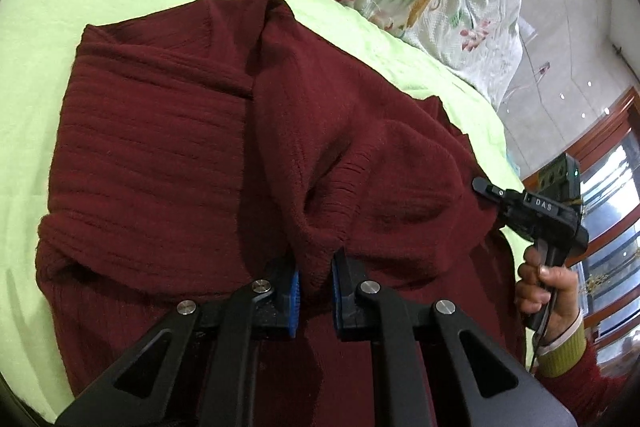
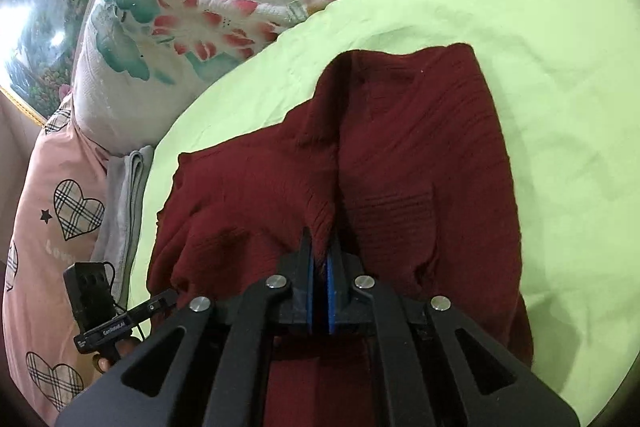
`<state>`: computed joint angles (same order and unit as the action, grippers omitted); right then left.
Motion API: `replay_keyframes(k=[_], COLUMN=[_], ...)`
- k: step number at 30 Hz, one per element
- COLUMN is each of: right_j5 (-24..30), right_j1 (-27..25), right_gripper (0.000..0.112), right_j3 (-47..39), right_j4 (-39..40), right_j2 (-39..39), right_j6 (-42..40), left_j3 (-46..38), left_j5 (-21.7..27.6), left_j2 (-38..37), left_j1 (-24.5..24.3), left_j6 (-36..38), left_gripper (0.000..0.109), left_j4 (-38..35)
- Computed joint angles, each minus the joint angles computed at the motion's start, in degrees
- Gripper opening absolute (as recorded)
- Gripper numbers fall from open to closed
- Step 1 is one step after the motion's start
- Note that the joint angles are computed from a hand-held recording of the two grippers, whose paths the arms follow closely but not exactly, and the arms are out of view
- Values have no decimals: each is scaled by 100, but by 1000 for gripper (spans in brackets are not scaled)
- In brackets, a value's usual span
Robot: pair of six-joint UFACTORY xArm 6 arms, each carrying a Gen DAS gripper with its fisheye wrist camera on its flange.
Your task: Fold large clothes
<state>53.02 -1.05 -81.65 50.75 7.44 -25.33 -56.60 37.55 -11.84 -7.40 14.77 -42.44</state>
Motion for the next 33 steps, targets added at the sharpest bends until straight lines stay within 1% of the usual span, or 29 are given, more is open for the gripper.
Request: replay_keyframes(k=[1, 2, 3, 5, 6, 7, 9, 11, 12, 13, 14, 15, 16, 17, 18, 19, 20, 21, 23, 24, 25, 27, 29, 30, 31, 33], right_j5=[-16, -95, -248, -698, -791, -784, -564, -264, -225, -209, -198, -285, -453, -630, -670, -561, -424, -362, -303, -242, -158, -111, -100, -72, -50, -75], right_j1=[-15, -29, -27, 6, 11, 1, 13, 121, 193, 269, 338, 410, 482, 478, 421, 313, 200, 151, 138, 129, 91, 40, -24, -69, -153, -264], right_gripper=[17, 26, 28, 28, 28, 28, 28, 28, 28, 28, 28, 28, 28, 28, 26, 26, 26, 26, 28, 31, 34, 46, 48, 48, 48, 51], right_j3=[17, 97, 204, 518, 620, 733, 790, 737, 740, 739, 715, 701, 693, 770, 818, 830, 868, 914, 1001, 1056, 1139, 1374, 1666, 1780, 1970, 2264], right_j4=[-22, -59, -87, -154, -100, 172, 494, 482, 450, 418, 301, 30, -468, -738, -769, -559, -206, -92, -144, -113, -54, 29, 65, 47, 10, -92], right_j2=[-33, -131, -249, -627, -768, -936, -1064, -1045, -1026, -989, -910, -838, -758, -677, -630, -600, -622, -679, -854, -962, -1098, -1398, -1771, -1922, -2148, -2472], right_j6=[87, 192, 227, 147, 61, -203, -610, -811, -855, -896, -863, -655, -213, 107, 296, 364, 271, 199, 100, 37, -45, -216, -396, -437, -478, -456], left_j3=[-22, -9, 28, 124, 175, 231, 344, 318, 268, 205, 145, 77, 14, -50, -85, -110, -69, 28, 127, 198, 276, 518, 796, 995, 1175, 1576], left_j5=[84, 148, 130, 73, 34, -18, -154, -258, -286, -324, -392, -418, -391, -282, -143, -16, 9, -42, -30, -49, -74, -96, -109, -83, -43, 105], left_j2=[-7, -57, -137, -334, -436, -553, -802, -913, -894, -850, -758, -626, -480, -303, -181, -69, -31, -93, -263, -378, -492, -818, -1220, -1505, -1771, -2359], left_j1=[19, 53, 56, 59, 58, 65, 72, 1, -55, -133, -225, -292, -320, -303, -265, -223, -185, -146, -84, -59, -47, 6, 41, 72, 110, 254], left_j6=[-58, -51, -36, -159, -244, -300, -159, 142, 266, 264, 120, -128, -410, -710, -928, -1084, -1026, -824, -814, -820, -849, -978, -1166, -1280, -1390, -1568], left_gripper=[12, 12, 12, 12, 12, 12, 12, 12, 12, 13, 16, 16, 16, 16, 16, 16, 17, 18, 17, 17, 19, 24, 26, 30, 38, 47], left_j4=[78, 110, 138, 364, 474, 528, 269, -207, -360, -303, -7, 393, 791, 1150, 1400, 1589, 1538, 1295, 1159, 1128, 1135, 1255, 1439, 1561, 1650, 1671])
